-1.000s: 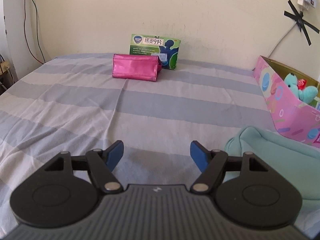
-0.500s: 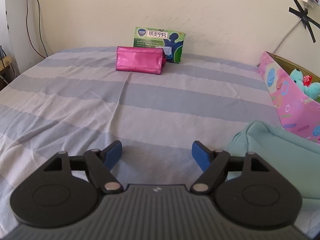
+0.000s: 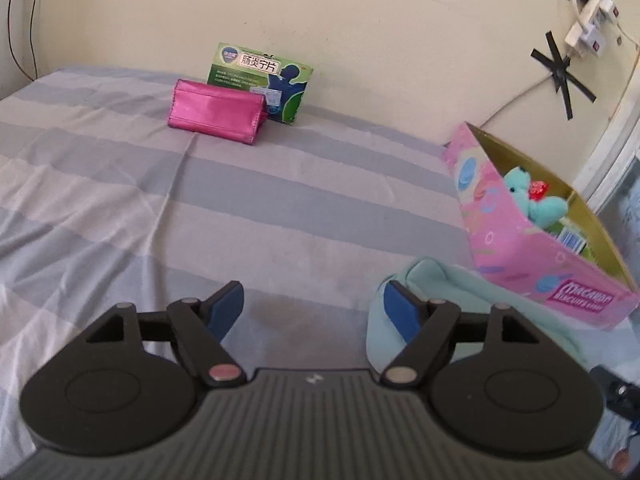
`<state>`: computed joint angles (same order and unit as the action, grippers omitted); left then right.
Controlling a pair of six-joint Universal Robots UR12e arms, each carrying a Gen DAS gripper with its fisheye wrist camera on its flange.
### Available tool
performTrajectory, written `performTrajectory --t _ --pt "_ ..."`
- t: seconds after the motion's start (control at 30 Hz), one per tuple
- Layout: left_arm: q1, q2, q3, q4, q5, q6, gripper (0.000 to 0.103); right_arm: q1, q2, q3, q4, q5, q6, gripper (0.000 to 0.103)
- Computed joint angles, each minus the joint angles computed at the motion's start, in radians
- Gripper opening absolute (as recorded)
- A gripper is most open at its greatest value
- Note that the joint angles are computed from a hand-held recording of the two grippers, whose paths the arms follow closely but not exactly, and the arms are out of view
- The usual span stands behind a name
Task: Organize objects
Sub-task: 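Carry the mint-green pouch with the right tool toward the tin, then grip the mint-green pouch with the left tool while the right tool holds it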
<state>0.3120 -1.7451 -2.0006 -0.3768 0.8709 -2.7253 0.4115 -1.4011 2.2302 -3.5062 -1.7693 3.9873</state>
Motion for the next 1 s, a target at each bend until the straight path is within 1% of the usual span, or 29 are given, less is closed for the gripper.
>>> performTrajectory --t 0.07,0.17,0.23,0.27,0.3,0.33,0.47,0.53,0.57,0.6,0.63,0.67,0.7,0.77,0.8,0.87,0.93,1.0 --pt "0.002 -0.002 0.0 -0.002 -0.016 0.001 0.078 -0.001 -0.003 0.002 0.001 0.011 -0.007 0.067" --pt "0.019 -0.005 0.015 -0.081 -0.096 0.007 0.078 0.001 0.001 -0.003 0.002 0.019 -0.01 0.067" --pt "0.021 -0.006 0.008 -0.044 -0.116 -0.006 0.078 0.004 0.003 -0.007 0.005 0.012 -0.01 0.068" --pt "0.019 -0.006 0.006 -0.034 -0.119 0.002 0.078 0.005 0.004 -0.008 0.004 0.009 -0.009 0.068" --pt "0.015 -0.005 0.008 -0.045 -0.122 0.023 0.078 0.007 0.005 -0.009 0.004 0.006 -0.009 0.068" --pt "0.011 -0.004 0.012 -0.074 -0.127 0.05 0.078 0.008 0.006 -0.01 0.005 0.003 -0.01 0.068" --pt "-0.006 -0.007 0.038 -0.228 -0.15 0.171 0.078 0.012 0.003 -0.011 0.017 -0.002 -0.016 0.068" --pt "-0.019 -0.011 0.05 -0.308 -0.148 0.248 0.078 0.012 0.0 -0.014 0.028 0.01 -0.025 0.068" --pt "-0.022 -0.011 0.044 -0.301 -0.149 0.274 0.078 0.01 0.0 -0.015 0.028 0.029 -0.03 0.063" --pt "-0.027 -0.007 0.028 -0.258 -0.139 0.304 0.078 0.005 0.001 -0.016 0.027 0.06 -0.035 0.058" --pt "-0.031 -0.003 0.013 -0.217 -0.13 0.321 0.077 0.009 0.004 -0.022 0.036 0.061 -0.037 0.056" --pt "-0.031 0.001 0.003 -0.204 -0.129 0.345 0.075 0.018 0.006 -0.031 0.053 0.039 -0.046 0.054" --pt "-0.034 0.004 -0.007 -0.175 -0.119 0.343 0.074 0.027 0.006 -0.041 0.077 0.012 -0.057 0.053" --pt "-0.035 0.006 -0.005 -0.169 -0.111 0.312 0.069 0.04 0.005 -0.053 0.098 -0.031 -0.069 0.046" --pt "-0.033 0.009 0.0 -0.179 -0.118 0.284 0.066 0.047 0.003 -0.058 0.1 -0.058 -0.082 0.045" --pt "-0.027 0.018 0.002 -0.177 -0.158 0.257 0.066 0.063 0.0 -0.067 0.065 -0.124 -0.149 0.045" --pt "-0.032 0.024 0.001 -0.115 -0.205 0.217 0.066 0.072 -0.004 -0.078 0.021 -0.188 -0.233 0.045" --pt "-0.048 0.021 0.012 -0.051 -0.242 0.169 0.066 0.065 -0.016 -0.089 0.005 -0.241 -0.302 0.045"
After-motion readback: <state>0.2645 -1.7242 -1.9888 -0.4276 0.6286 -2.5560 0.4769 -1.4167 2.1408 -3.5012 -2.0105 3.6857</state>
